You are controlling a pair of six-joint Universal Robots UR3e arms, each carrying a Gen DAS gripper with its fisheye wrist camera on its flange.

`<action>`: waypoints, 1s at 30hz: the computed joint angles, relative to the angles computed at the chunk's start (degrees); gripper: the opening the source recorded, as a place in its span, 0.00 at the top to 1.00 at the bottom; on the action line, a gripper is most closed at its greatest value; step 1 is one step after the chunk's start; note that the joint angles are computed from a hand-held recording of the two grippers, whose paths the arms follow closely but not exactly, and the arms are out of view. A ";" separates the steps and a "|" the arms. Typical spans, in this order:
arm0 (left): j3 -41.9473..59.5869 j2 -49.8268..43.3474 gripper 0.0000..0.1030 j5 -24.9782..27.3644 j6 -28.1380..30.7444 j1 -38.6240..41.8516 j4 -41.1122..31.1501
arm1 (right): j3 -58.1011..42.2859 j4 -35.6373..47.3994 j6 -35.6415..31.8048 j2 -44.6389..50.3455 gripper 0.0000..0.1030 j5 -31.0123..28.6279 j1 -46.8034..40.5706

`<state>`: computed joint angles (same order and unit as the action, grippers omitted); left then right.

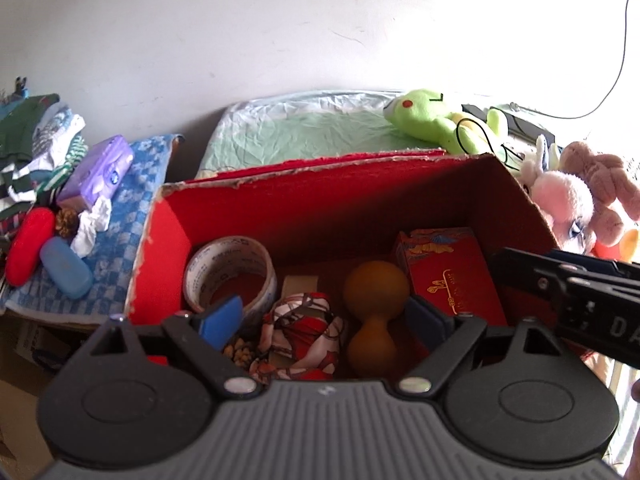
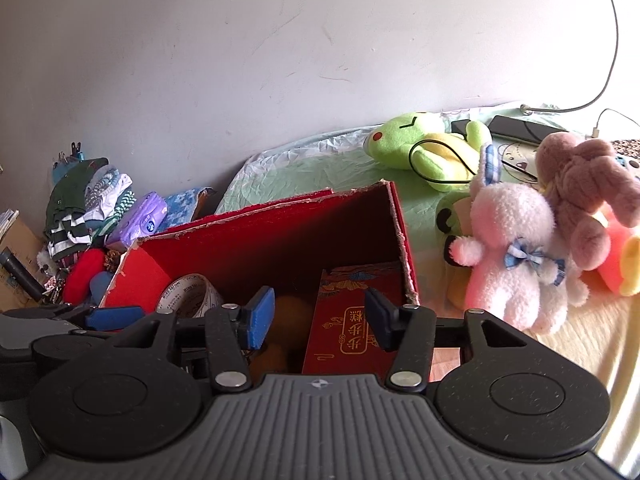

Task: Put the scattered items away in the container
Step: 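Withdraw the right tool up and back from the red box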

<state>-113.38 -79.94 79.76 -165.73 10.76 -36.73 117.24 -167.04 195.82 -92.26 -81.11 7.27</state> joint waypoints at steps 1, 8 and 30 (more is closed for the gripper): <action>-0.35 0.92 0.14 0.14 -0.52 0.08 -0.29 | 0.40 0.71 -0.12 -0.95 0.48 0.15 -0.12; -1.18 6.71 0.14 4.40 -6.88 -0.25 -3.27 | 4.14 3.84 -2.61 -7.42 0.41 2.32 -0.83; -5.69 16.03 0.14 26.05 -31.57 -20.76 -23.10 | 19.30 30.41 -24.92 -34.02 0.23 16.11 -17.14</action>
<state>-119.07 -63.91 105.81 -197.29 -10.01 -59.84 136.54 -136.63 170.90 -126.28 -65.00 -9.87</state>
